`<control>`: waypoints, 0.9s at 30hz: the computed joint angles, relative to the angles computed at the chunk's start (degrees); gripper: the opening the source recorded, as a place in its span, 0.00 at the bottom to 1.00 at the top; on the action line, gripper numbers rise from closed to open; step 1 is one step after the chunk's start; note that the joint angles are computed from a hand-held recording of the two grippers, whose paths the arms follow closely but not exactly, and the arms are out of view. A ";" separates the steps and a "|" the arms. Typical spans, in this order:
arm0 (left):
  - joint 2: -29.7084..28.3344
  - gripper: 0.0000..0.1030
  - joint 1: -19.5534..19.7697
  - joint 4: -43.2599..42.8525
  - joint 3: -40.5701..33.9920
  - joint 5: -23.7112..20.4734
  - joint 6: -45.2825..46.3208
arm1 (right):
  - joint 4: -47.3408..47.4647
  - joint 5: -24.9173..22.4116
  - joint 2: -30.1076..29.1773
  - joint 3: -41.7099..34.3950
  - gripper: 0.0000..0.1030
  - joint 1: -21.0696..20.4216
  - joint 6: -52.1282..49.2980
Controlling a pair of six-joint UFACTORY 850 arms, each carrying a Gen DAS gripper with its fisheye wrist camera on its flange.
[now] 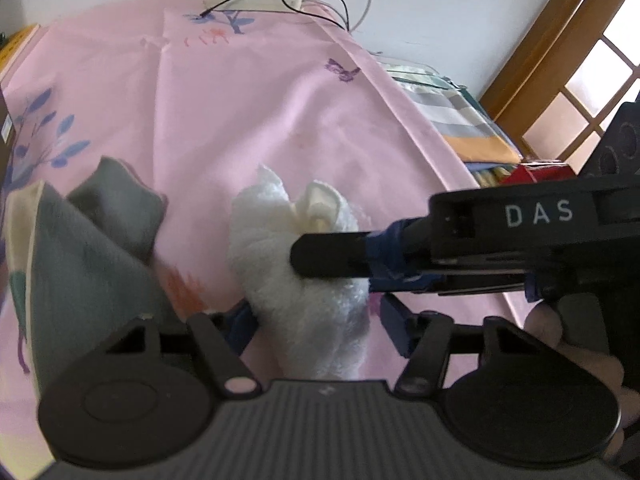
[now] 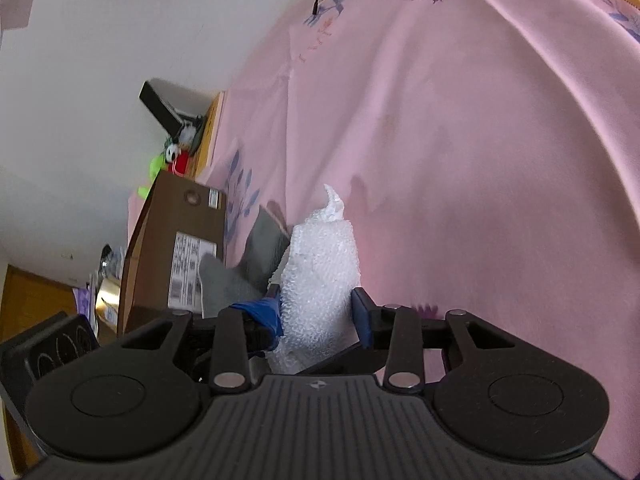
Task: Organize soft objects
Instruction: 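Lower the right gripper onto the white fluffy towel and grasp it, then carry the white towel over the box and lower it inside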
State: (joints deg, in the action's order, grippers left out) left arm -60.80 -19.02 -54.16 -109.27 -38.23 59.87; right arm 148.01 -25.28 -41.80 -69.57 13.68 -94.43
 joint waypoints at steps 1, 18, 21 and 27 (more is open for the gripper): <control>0.65 0.55 0.18 -0.65 0.95 -0.31 0.84 | -0.55 -0.35 0.62 0.88 0.20 -0.03 0.48; 14.56 0.54 4.81 -15.20 16.71 6.30 23.09 | -3.55 -2.67 2.82 -2.98 0.19 4.45 -1.85; 15.60 0.54 6.61 -17.83 17.15 6.99 25.66 | -4.12 -1.30 1.22 -7.16 0.19 5.84 -3.39; 15.79 0.54 10.98 -21.74 15.43 6.30 30.68 | -2.51 1.59 -3.39 -17.21 0.19 8.75 -8.85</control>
State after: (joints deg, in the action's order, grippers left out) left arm -45.01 -8.04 -75.91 -93.85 -31.94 90.56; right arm 145.50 -23.69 -45.20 -86.78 22.44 -103.28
